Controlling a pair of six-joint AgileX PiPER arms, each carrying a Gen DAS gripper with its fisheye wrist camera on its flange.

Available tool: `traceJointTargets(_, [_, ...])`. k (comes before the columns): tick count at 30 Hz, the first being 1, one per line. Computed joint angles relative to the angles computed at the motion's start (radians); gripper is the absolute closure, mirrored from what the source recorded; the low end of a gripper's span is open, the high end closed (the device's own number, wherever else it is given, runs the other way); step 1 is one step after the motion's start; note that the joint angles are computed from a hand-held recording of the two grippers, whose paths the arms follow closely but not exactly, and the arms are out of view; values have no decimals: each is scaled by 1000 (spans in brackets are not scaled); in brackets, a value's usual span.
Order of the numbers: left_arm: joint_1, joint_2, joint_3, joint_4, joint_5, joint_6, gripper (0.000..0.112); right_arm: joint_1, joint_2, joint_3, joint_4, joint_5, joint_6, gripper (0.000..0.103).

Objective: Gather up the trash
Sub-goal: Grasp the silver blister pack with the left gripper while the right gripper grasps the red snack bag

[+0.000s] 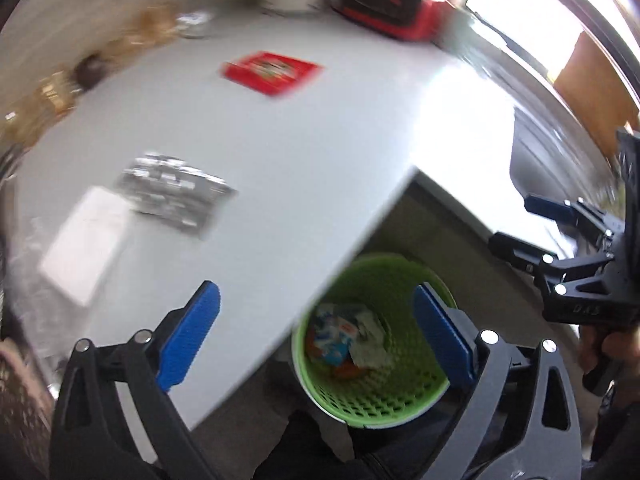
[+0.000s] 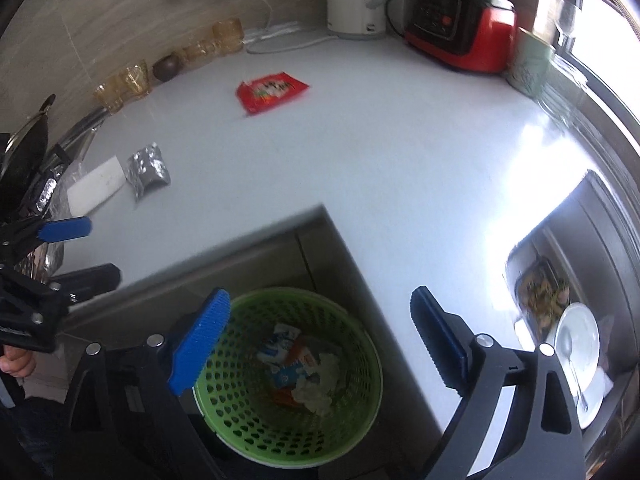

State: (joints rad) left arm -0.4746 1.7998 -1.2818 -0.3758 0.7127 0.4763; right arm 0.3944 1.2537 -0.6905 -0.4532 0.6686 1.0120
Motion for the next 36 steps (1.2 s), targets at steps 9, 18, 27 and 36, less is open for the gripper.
traceJointTargets(9, [125, -15, -62, 169, -58, -298, 17, -173, 286, -303, 135, -152, -420, 5])
traceJointTargets(18, [182, -27, -53, 304, -55, -590, 17, -269, 640, -734, 345, -121, -821, 3])
traceJointTargets(27, [81, 45, -135, 465, 4, -937, 17, -348, 958, -1134, 493, 9, -1041, 3])
traceJointTargets(36, [-25, 209, -337, 570, 110, -1189, 17, -375, 1118, -1367, 536, 124, -1093, 3])
